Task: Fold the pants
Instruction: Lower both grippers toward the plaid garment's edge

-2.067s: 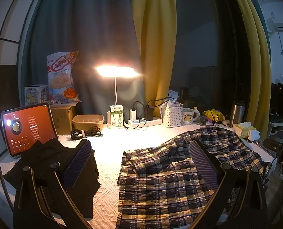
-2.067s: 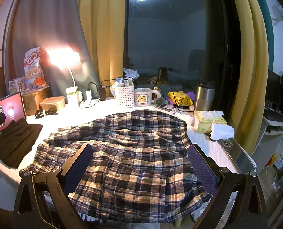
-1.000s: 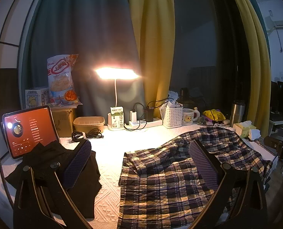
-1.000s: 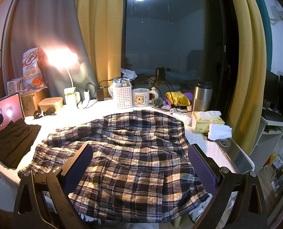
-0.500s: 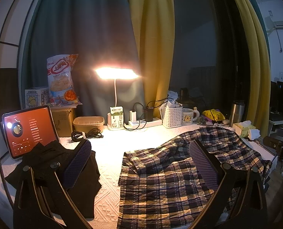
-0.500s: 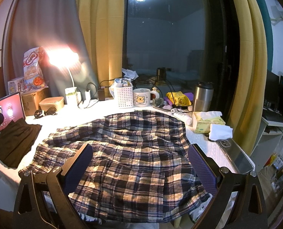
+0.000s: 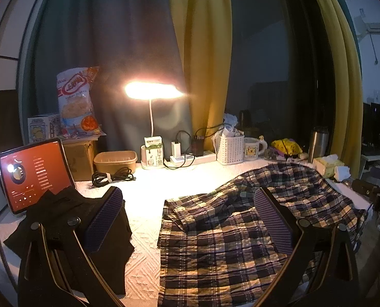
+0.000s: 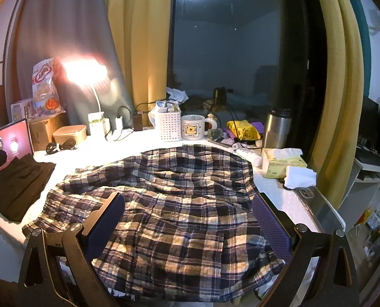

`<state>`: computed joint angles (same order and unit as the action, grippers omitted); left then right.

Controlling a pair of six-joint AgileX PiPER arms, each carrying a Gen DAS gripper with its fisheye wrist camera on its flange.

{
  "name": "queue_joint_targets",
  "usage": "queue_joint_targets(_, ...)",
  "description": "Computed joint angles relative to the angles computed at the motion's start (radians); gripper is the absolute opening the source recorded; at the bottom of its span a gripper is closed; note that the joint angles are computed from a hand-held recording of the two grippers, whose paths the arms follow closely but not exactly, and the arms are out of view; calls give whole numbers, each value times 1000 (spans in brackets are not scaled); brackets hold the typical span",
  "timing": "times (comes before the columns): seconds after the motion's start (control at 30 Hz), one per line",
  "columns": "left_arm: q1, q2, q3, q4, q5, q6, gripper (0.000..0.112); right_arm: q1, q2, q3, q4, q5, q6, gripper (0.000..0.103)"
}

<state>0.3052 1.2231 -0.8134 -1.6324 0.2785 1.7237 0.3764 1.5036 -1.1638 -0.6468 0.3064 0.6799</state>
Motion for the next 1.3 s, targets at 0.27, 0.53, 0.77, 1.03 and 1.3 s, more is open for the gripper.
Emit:
queue_joint_targets(0.27,-55,171,-121,197,-60,-164,102,-59,144,-119,182,7,-197,100)
queue_joint_targets(0.53,-82,327,-271,664,-40,-654,102,-104,278,-238,361,23,-368,100)
queue_joint_targets(0.77,-116,443,-394,1042,2,-1050,102,-145,389,-366,489,78,-496,100)
queue_joint_targets(1.03,-150,581,-556,1289,99,-1319,102,-183,548,-600,591,194,-620,100)
queue_joint_targets(1.3,-180,698,-705,1406,203,-1439,102,-210,707,-861,639,335,-696,100)
